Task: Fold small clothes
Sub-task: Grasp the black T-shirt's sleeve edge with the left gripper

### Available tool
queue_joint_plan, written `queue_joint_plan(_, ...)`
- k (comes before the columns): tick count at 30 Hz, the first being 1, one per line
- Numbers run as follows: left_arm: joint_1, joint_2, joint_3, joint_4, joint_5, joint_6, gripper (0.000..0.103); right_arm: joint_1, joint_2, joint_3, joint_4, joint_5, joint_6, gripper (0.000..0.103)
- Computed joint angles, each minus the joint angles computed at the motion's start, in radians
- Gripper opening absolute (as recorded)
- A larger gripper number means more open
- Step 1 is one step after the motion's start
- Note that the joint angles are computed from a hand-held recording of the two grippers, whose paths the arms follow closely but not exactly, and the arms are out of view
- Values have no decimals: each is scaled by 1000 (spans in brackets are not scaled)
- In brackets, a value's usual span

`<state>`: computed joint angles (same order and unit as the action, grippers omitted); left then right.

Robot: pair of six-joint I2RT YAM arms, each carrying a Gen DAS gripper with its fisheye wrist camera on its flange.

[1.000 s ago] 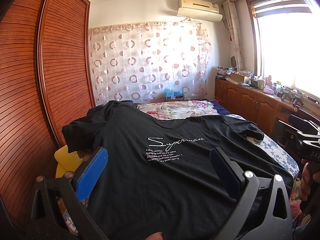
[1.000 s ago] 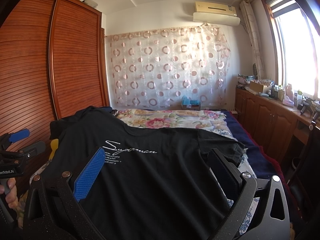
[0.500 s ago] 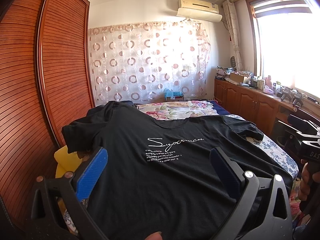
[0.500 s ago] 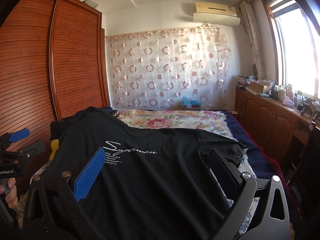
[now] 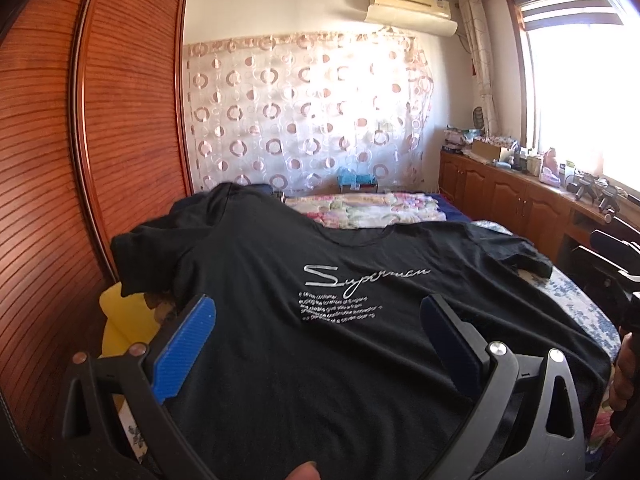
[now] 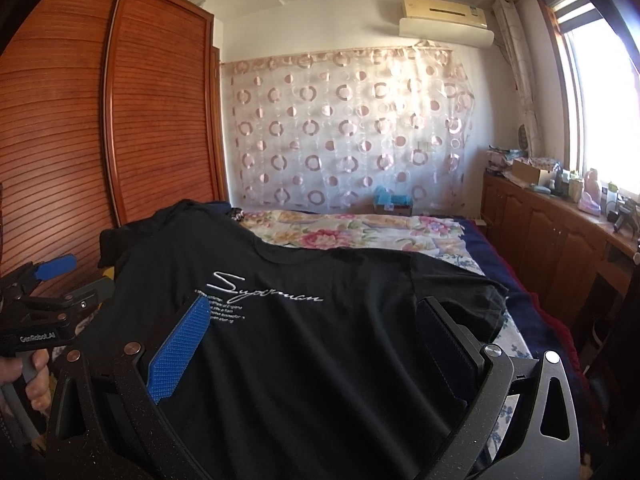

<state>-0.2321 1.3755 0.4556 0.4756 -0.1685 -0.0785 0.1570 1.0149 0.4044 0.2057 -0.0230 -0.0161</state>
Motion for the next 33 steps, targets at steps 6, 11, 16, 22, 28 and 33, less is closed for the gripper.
queue_joint_plan(6, 152, 130, 72, -13, 187, 15, 103, 25, 202, 32, 106, -22, -11, 103)
queue_joint_plan(11, 259, 166, 100, -18, 248, 81, 103, 44, 387, 107, 133, -59, -7, 102)
queue_joint_plan(16, 436, 210, 196, -103, 391, 153, 103, 68, 494, 159, 125, -80, 12, 102)
queue_joint_plan(22, 610, 302, 367, -225, 487, 212, 93, 106, 564, 191, 120, -50, -14, 102)
queue_joint_plan(28, 708, 440, 578, -352, 568, 235, 79, 127, 630, 236, 108, -27, -48, 102)
queue_joint_plan(33, 709, 578, 756, -455, 547, 240, 78, 125, 666, 269, 67, -48, -39, 102)
